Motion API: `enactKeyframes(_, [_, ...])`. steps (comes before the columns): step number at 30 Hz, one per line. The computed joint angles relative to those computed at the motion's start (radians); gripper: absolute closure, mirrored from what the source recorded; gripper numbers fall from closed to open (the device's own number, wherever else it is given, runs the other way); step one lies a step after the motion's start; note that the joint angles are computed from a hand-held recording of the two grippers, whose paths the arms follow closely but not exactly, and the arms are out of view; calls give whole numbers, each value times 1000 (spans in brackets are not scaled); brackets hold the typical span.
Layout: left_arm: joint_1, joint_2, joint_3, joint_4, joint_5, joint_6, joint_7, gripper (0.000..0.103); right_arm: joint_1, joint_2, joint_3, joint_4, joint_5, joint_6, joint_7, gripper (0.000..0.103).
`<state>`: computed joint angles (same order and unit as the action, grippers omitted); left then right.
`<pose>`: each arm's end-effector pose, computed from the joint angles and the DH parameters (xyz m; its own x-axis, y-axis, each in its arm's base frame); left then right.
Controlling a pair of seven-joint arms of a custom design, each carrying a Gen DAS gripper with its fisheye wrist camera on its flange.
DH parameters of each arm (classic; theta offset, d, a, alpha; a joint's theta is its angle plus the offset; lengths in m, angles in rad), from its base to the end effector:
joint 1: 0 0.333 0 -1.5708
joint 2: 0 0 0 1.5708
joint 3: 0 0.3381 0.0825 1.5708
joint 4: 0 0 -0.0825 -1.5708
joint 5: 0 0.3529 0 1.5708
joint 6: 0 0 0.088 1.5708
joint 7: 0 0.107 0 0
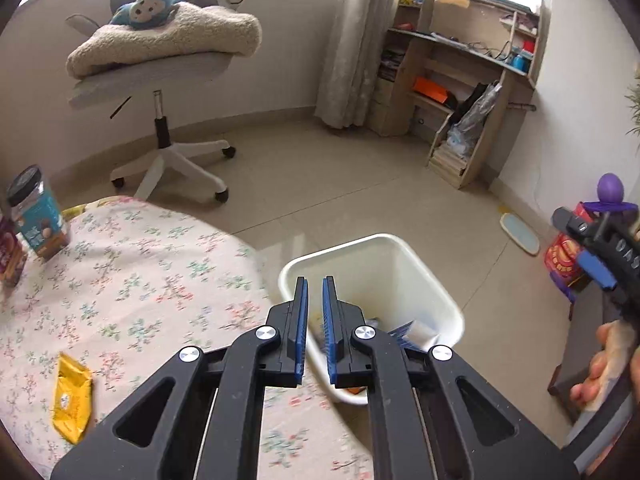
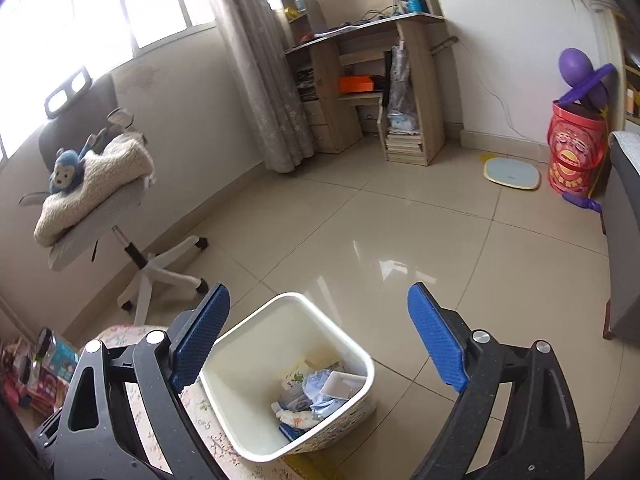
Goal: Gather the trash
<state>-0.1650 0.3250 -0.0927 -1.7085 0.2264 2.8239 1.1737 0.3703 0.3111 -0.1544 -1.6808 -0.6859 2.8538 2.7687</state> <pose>0.6530 -0.1743 0.5306 -0.0749 -0.9911 0.1104 -0.7055 -0.0256 -0.7083 0.6441 0.1917 0.5471 -0.2270 -0.9348 -0.2733 -0.5351 0.3542 -0.7670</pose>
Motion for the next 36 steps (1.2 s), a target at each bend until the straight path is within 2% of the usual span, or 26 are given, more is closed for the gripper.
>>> enactKeyframes(2, [30,-19,22,-46,5,-39,9,93,-18,19,56,25,64,5,-106,13])
enactKeyframes(3, [59,-21,16,-53,-19,-83,40,87,-21,29,78,39,97,2,-157,13])
enactKeyframes(4, [90,-18,9,-51,-47,-144,77,80,-20,40,96,54,129,-4,-207,13])
enactKeyframes(5, [114,-15,9,-49,-67,-198,105,61,-16,51,111,71,158,-12,-253,12])
enactKeyframes(7, [153,-9,19,-52,-87,-274,144,50,0,77,130,109,203,-31,-331,11])
enactKeyframes(10, [198,0,36,-57,-94,-356,192,42,32,112,143,162,254,-61,-424,9])
enactKeyframes(14, [251,11,38,-67,-141,-408,254,28,60,162,169,241,341,-116,-543,8])
enactKeyframes(20, [284,40,44,-55,-152,-492,318,20,108,243,181,370,436,-205,-659,7])
enactKeyframes(25, [311,71,37,-45,-205,-547,357,20,140,294,181,452,474,-268,-725,7])
enactKeyframes(26, [313,63,37,-61,-214,-526,356,20,145,298,178,458,477,-274,-733,7])
enactKeyframes(28, [311,49,39,-78,-219,-507,346,36,152,295,169,455,477,-280,-744,7])
enactKeyframes(29, [306,39,42,-89,-216,-490,335,52,154,289,163,443,475,-276,-744,7])
enactKeyframes(32, [304,20,35,-106,-240,-454,322,73,150,266,151,407,476,-256,-729,7])
enactKeyframes(36, [268,-15,37,-139,-203,-362,268,77,124,222,145,336,490,-212,-700,7])
